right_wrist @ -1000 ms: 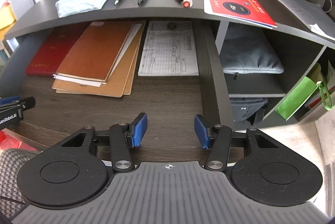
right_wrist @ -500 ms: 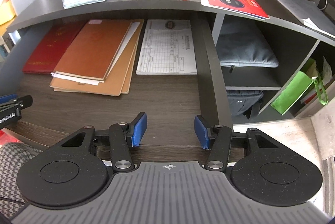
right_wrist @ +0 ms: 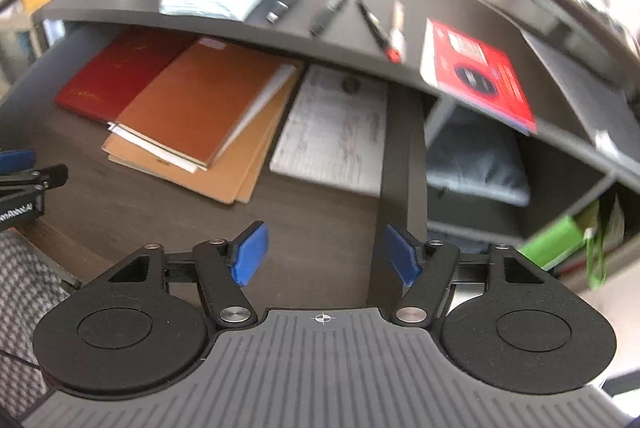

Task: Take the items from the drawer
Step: 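Reach the right tool into the drawer toward the white printed form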

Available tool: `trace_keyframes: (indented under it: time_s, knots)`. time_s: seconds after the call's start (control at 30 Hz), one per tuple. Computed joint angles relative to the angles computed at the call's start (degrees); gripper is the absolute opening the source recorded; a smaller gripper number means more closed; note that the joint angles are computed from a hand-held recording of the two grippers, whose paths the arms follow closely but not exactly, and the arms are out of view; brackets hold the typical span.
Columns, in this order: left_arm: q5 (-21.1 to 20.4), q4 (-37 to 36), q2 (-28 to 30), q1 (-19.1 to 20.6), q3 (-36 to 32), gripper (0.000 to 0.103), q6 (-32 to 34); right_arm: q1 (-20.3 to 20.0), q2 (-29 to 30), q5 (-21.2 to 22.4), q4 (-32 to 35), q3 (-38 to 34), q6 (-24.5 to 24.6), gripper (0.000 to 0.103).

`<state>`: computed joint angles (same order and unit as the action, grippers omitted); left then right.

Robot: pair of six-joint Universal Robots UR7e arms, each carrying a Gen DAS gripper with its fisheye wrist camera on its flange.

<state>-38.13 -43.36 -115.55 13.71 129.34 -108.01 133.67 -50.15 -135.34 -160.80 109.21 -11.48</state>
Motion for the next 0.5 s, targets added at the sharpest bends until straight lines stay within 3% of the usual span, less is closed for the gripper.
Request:
trace_keyframes:
  time_s: [0.1,0.17,0.2,0.5]
  knots:
    - [-0.05,-0.36,-0.04,0.72,-0.44,0.048,0.76,-0.05,1.83,0.08,4.04,-3.88,-2.48,0.077]
    - [0.02,-1.57,-0.59,1.65,-0.66,0.069,2.48,-0.34,3.06,0.41,6.52,-6.01,-2.98,0.077]
    - [0.12,-2.41,-0.99,2.17,-0.70,0.073,3.56,-0.51,3.69,0.65,7.55,-6.99,-3.22,0.077]
    - [2.08,-9.03,-2.53,4.28,0.93,0.071,10.37,-2.68,12.04,-0.40,9.82,-15.43,-8.87,0.076]
